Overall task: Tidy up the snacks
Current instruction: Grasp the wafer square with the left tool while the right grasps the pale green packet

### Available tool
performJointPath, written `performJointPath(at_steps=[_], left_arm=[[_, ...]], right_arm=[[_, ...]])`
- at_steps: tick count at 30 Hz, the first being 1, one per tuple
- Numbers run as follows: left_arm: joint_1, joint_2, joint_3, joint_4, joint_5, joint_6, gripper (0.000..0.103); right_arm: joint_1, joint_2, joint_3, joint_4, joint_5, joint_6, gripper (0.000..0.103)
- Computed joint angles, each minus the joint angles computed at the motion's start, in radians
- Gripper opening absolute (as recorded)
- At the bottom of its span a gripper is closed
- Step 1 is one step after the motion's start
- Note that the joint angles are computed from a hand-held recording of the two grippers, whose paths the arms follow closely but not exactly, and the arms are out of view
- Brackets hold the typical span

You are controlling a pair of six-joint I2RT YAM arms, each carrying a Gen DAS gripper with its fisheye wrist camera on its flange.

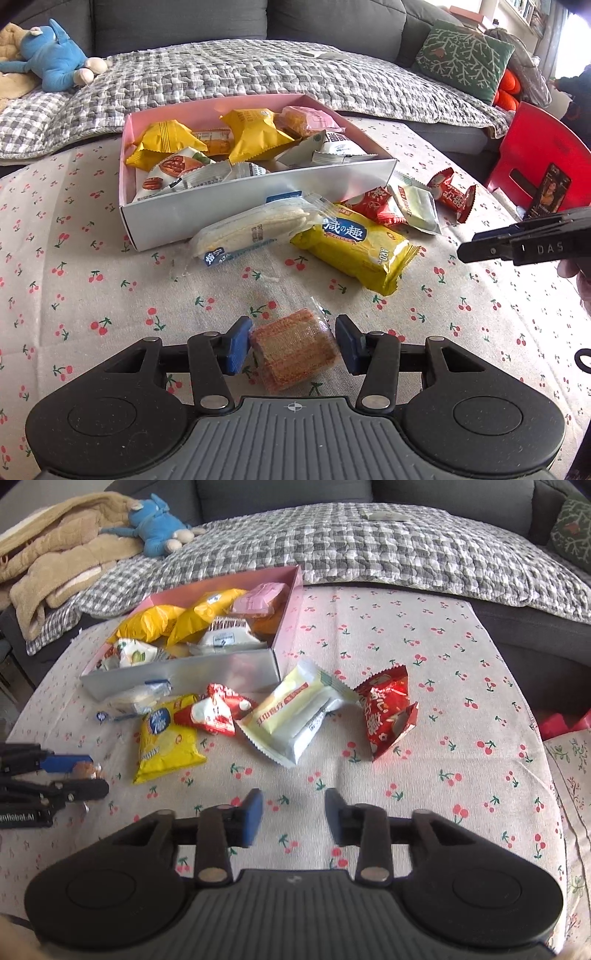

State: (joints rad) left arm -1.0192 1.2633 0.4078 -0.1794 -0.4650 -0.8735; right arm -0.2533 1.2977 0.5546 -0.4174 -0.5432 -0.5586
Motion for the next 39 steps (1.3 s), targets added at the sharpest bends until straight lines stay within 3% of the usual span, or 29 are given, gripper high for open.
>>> performJointPath(at_steps=[2,6,11,15,18,20,30,35,39], left_arm=[[-0.001,0.005,0.003,0.005,-0.002,0.003,0.047],[0.003,0.004,-0.001,0.010,-0.002,0.001,0.047],[0.013,0.003,-0.008,0.017,-0.005,-0.001,0.047],[0.012,0.016,-0.009,0.032,-0.008,0.007,0.047],[0.008,0.020,-0.008,0.036,-0.013,0.020,0.047],[0.009,0.018,-0.010,0.035,-0.011,0.023,0.047],[-0.009,0.044,0.000,0.010,-0.034,0.018,0.051],[-0.013,0.043,0.003,-0.003,-0.039,0.001,0.051],[-0.026,0.042,0.012,-0.024,-0.047,-0.012,0.046]], right_arm=[[0.028,0.026,0.027,0.015,-0.006,0.082,0.045],[0.098,0.082,0.052,0.104,0.027,0.261,0.060],[0.179,0.156,0.054,0.239,0.091,0.427,0.060],[0.236,0.187,0.019,0.346,0.172,0.485,0.058],[0.290,0.157,-0.036,0.427,0.257,0.445,0.049],[0.287,0.138,-0.049,0.421,0.258,0.416,0.049],[0.117,0.055,-0.062,0.244,0.122,0.195,0.044],[0.073,-0.016,-0.081,0.133,0.108,0.061,0.044],[0.084,-0.066,-0.107,0.102,0.131,-0.020,0.048]])
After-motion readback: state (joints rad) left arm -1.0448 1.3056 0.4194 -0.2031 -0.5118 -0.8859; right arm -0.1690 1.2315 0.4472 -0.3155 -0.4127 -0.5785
